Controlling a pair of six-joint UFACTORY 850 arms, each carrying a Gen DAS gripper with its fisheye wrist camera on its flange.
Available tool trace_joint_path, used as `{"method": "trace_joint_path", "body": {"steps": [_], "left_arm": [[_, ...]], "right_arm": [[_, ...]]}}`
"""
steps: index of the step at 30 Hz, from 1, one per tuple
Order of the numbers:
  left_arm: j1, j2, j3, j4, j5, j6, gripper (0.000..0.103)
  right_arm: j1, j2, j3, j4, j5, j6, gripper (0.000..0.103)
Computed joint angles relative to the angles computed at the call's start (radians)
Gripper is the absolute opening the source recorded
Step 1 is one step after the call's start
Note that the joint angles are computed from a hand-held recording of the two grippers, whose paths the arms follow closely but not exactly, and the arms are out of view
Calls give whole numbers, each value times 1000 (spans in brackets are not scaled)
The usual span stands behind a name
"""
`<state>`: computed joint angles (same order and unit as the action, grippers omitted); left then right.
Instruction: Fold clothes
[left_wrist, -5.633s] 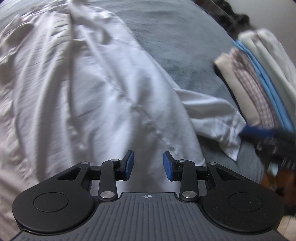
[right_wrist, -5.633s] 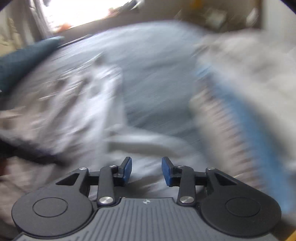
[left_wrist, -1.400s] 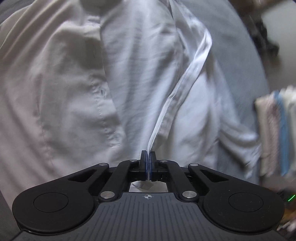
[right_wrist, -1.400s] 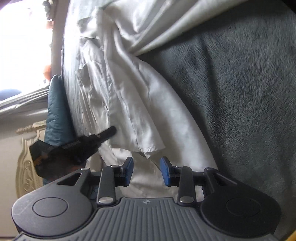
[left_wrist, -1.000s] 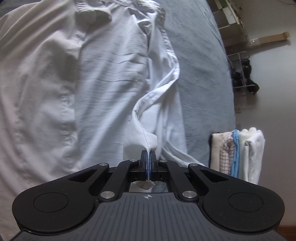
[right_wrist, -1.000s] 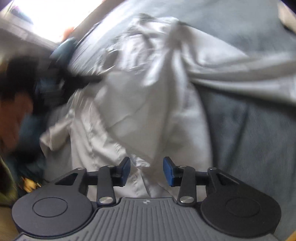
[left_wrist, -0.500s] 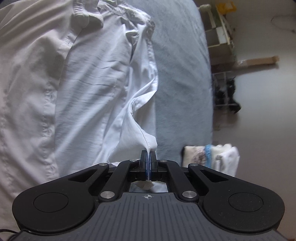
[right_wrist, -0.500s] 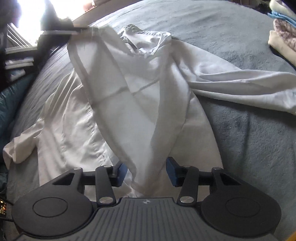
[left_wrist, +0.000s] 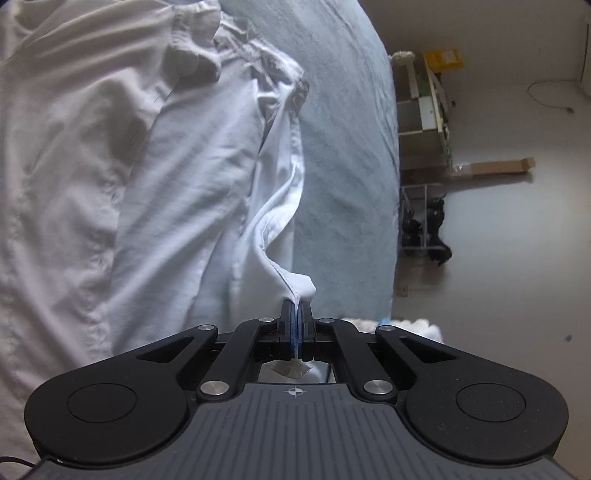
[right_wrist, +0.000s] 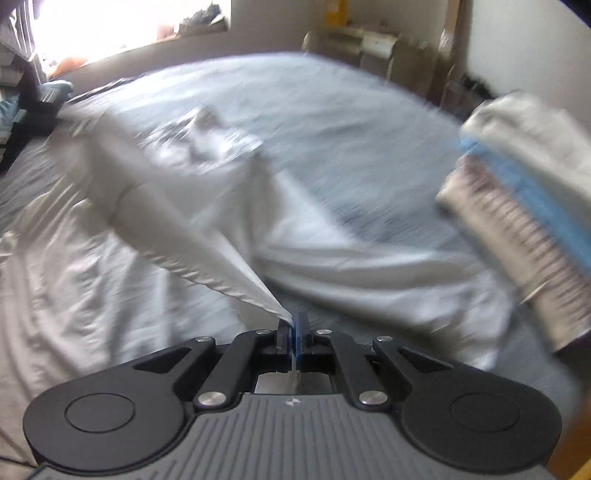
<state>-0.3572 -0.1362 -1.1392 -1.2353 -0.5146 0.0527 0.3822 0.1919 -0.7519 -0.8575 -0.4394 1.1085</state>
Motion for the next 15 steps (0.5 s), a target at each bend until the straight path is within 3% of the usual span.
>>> {"method": "trace_joint_path", "body": {"steps": [3, 9, 15], "left_arm": [[-21, 18, 39, 32, -17, -4, 0], [-113, 11, 92, 267, -1, -107, 0], [-202, 12, 135, 469, -13, -205, 0]], "right_arm": [[-54, 39, 11, 26, -16, -80, 2], [-143, 58, 41, 145, -23, -273, 2], [-170, 53, 77, 190, -26, -355, 2]]}}
